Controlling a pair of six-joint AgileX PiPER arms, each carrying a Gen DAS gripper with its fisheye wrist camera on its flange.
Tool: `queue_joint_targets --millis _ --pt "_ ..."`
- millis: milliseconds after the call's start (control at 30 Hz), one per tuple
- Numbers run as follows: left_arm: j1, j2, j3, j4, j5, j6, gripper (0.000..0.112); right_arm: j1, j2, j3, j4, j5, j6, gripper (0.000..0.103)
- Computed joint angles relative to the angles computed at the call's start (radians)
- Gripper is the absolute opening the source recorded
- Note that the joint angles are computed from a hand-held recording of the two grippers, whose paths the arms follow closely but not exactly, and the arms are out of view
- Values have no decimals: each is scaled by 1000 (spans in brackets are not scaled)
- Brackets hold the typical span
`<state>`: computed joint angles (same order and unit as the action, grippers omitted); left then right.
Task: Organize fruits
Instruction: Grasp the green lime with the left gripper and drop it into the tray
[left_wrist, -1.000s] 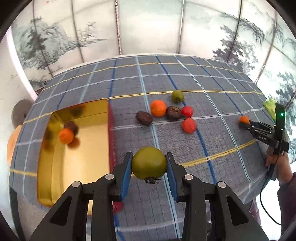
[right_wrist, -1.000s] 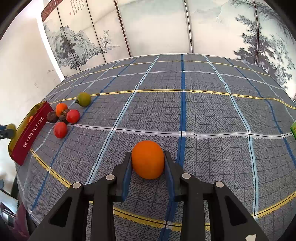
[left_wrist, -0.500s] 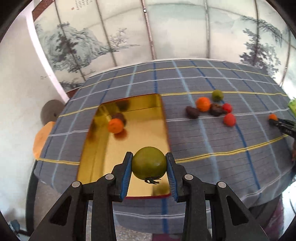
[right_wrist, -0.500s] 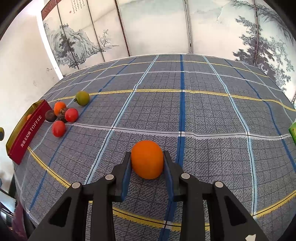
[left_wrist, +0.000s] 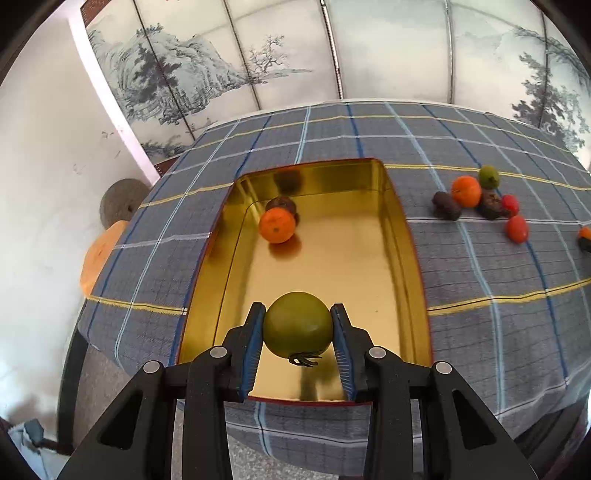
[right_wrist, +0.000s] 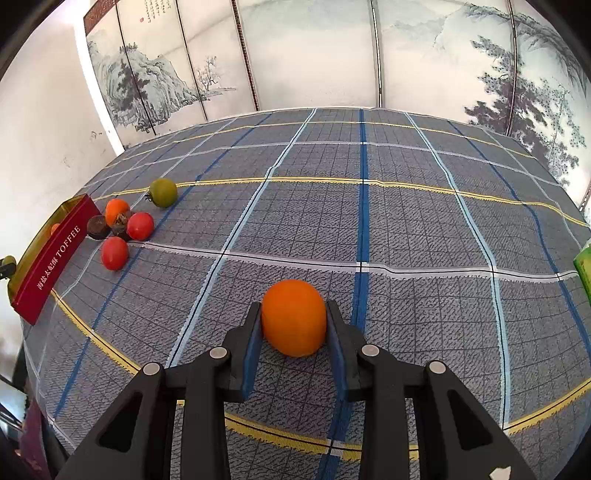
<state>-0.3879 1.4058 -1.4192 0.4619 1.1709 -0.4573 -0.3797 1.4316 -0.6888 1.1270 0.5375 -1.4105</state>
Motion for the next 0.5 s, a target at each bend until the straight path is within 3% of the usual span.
queue_joint_targets --millis 500 --pt "73 30 55 27 -60 -2 37 4 -3 2 -6 -8 4 30"
